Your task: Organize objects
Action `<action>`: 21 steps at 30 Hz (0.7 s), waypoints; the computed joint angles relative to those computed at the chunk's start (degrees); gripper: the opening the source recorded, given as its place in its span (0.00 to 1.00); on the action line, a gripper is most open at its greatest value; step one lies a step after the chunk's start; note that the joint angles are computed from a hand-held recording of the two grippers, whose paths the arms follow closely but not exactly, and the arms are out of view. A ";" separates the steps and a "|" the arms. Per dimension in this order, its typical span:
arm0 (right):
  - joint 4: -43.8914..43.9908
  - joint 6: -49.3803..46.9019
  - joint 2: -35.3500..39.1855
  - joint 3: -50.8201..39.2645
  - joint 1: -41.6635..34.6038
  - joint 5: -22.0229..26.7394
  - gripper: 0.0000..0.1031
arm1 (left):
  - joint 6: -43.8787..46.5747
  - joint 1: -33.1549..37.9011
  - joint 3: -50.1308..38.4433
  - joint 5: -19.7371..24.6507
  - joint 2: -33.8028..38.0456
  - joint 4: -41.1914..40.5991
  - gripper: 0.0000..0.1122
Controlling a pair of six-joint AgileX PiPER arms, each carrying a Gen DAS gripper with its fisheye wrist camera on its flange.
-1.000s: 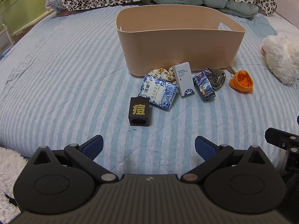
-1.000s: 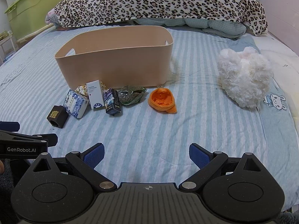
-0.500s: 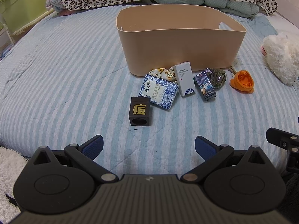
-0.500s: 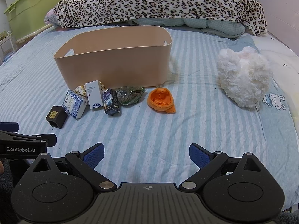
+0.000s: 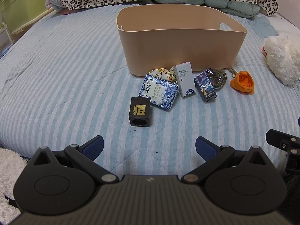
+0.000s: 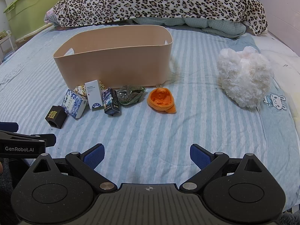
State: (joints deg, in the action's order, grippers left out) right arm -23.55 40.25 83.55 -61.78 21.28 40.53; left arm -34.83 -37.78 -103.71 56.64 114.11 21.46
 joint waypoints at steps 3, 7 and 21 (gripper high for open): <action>-0.02 0.02 0.01 0.00 -0.01 0.01 0.96 | 0.33 0.06 0.07 -0.14 -0.05 -0.20 0.92; 0.00 0.00 0.05 -0.02 -0.01 0.00 0.96 | 0.64 0.13 0.22 -0.33 -0.13 -0.35 0.92; -0.17 0.22 0.32 -0.15 0.12 0.00 0.96 | 0.76 0.19 0.54 -0.65 -0.25 -0.41 0.92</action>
State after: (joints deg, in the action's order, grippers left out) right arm -23.71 40.47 83.87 -61.93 21.40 40.53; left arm -34.07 -37.59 -103.17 55.99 113.85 21.05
